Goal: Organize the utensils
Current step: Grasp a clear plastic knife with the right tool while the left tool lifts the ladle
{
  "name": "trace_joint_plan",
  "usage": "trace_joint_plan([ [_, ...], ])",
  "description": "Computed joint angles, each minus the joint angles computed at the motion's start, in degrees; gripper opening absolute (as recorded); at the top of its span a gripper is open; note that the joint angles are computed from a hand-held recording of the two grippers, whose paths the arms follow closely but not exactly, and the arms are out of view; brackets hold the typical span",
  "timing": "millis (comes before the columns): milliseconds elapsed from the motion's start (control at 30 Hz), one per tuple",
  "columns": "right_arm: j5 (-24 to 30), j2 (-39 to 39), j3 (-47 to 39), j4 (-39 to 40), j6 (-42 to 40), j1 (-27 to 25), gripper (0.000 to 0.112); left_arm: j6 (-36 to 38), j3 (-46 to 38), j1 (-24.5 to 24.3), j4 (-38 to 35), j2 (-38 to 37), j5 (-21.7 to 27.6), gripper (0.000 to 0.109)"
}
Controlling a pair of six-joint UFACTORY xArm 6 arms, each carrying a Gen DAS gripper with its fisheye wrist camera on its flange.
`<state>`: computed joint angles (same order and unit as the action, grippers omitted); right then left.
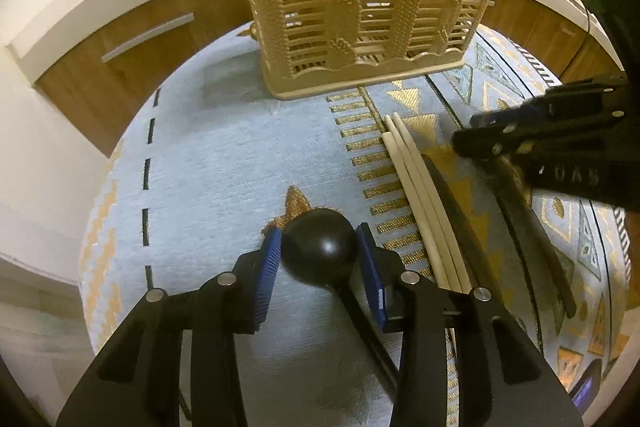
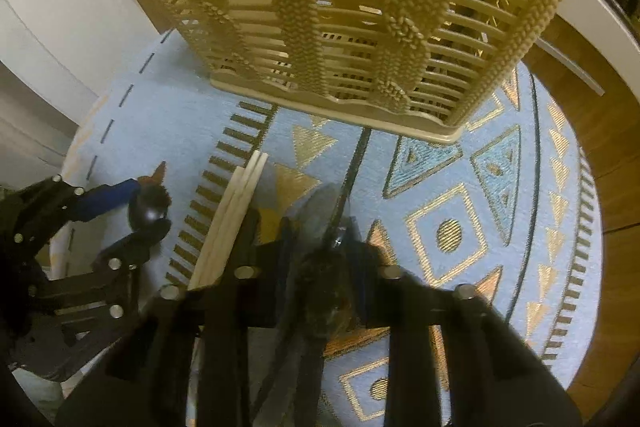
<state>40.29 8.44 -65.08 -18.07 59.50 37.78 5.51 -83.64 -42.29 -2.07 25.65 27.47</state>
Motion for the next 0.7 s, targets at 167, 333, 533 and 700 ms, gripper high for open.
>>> trace_joint_plan([
  [167,-2.5,-3.4,3.9,-2.1,1.9,0.8,0.006,5.7,4.0,0.1,-9.6,-2.3,-3.9,0.036],
  [333,-6.6,-9.4,9.8,-3.5,4.6,1.2,0.006,13.4,7.0,0.2,-21.0,-4.6,-7.1,0.036],
  [533,-11.3,-17.2,15.4,-9.6,9.8,1.8,0.006,28.7,10.9,-0.9,-39.4,-9.6,-11.1,0.036],
  [700,-14.7,-23.8,18.6,-17.1,15.6,2.3,0.006,36.9,14.1,-3.8,-47.4,-14.5,-19.1,0.036],
])
